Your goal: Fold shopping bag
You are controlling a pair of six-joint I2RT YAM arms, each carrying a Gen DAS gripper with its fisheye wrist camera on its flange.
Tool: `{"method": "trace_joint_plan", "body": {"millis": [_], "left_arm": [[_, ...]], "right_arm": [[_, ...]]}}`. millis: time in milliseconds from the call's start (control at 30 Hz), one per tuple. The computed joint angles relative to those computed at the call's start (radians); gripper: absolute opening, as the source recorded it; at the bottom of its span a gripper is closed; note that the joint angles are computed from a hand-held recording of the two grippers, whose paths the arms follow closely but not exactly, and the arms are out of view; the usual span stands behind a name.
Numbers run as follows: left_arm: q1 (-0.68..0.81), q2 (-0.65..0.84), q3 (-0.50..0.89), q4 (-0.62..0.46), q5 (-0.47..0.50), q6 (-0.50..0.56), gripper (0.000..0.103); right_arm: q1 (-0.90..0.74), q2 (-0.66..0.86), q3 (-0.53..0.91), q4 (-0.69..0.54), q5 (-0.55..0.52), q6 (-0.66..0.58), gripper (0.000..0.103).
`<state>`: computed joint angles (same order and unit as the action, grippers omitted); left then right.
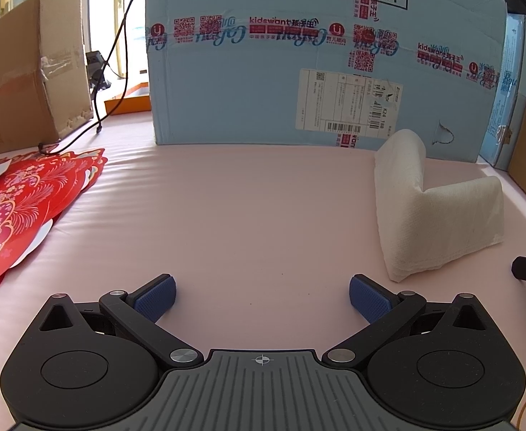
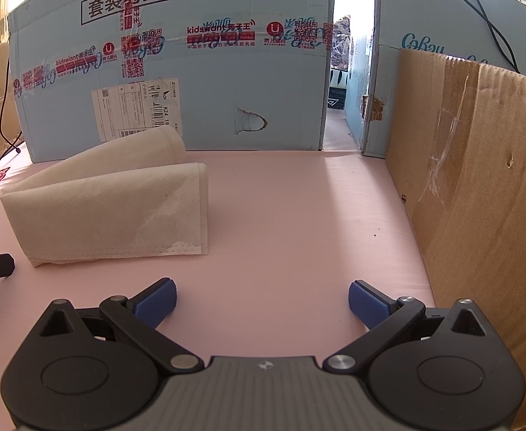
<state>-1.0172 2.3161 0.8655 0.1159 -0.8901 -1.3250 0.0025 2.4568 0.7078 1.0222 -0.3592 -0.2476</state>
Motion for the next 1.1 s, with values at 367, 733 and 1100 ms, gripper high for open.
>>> {"method": "trace_joint_plan", "body": {"millis": [367, 733, 1100], "left_arm": [[-0.083, 0.107, -0.312, 1.057, -0.227, 0.335, 0.103], [0.082, -0.122, -0.099, 0.564, 0.026, 0.511, 0.103], [0.215, -0.013, 0.228, 0.139, 0.307, 0.545, 0.086]], "right_arm": [[-0.05, 0.037, -0.092, 0.24, -0.169, -0.001, 0.102], [-0.164, 0.025, -0.094, 0.209, -0.459, 0.036, 0.103], [-0.193, -0.014, 0.038, -0.205, -0.493, 0.043, 0.103]]}}
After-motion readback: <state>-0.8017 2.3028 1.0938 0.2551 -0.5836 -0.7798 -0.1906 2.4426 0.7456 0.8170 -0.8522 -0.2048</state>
